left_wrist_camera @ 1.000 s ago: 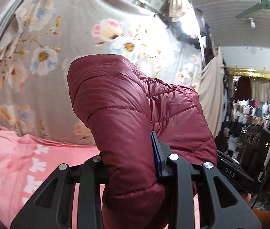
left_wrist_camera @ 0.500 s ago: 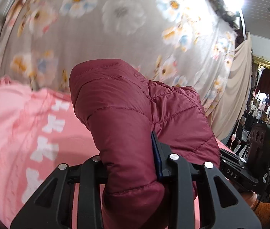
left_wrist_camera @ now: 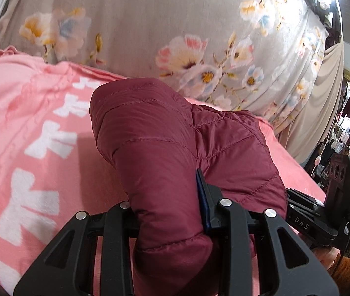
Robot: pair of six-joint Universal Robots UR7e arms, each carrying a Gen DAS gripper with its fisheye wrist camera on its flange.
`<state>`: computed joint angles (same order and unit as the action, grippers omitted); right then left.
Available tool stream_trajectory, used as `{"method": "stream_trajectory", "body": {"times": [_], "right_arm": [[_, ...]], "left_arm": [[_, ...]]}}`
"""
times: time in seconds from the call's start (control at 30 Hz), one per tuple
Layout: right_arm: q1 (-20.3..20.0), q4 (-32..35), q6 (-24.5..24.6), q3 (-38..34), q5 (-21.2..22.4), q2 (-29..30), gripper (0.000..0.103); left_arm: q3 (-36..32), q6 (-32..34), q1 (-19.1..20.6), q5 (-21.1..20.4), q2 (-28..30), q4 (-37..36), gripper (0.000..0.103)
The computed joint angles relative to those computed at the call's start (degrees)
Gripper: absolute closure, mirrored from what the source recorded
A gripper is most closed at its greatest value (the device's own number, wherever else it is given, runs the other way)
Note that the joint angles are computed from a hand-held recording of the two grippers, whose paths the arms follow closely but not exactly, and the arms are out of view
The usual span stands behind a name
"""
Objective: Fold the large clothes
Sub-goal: 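Lower the held bundle back onto the blanket with both grippers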
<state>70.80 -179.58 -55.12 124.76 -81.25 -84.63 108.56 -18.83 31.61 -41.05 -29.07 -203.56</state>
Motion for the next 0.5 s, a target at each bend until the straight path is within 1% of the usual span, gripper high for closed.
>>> {"method": "stream_trajectory", "body": {"times": [0.1,0.27,0.4,0.5], "right_arm": [[-0.2,0.3,0.1,-0.6,-1.0,1.1,0.088],[0.0,2.6,1.4,-2.1,-2.9,2.0,0.088],[0.0,4.8,2.3,-2.9,-4.1,2.2,0.087],[0.2,6.3,2.7,-3.4,-5.4,2.2,0.085]], "left_arm": [[-0.6,0.0,0.6,0.0,1.3,-0.4,0.073],[-0.6,-0.8,1.2,0.1,2.2,-1.5,0.072],[0.0,-2.7,1.5,0.6,2.4,-1.1,0.069],[0.4,-5.1,1.5,0.8,1.9,0.8,0.067]]}}
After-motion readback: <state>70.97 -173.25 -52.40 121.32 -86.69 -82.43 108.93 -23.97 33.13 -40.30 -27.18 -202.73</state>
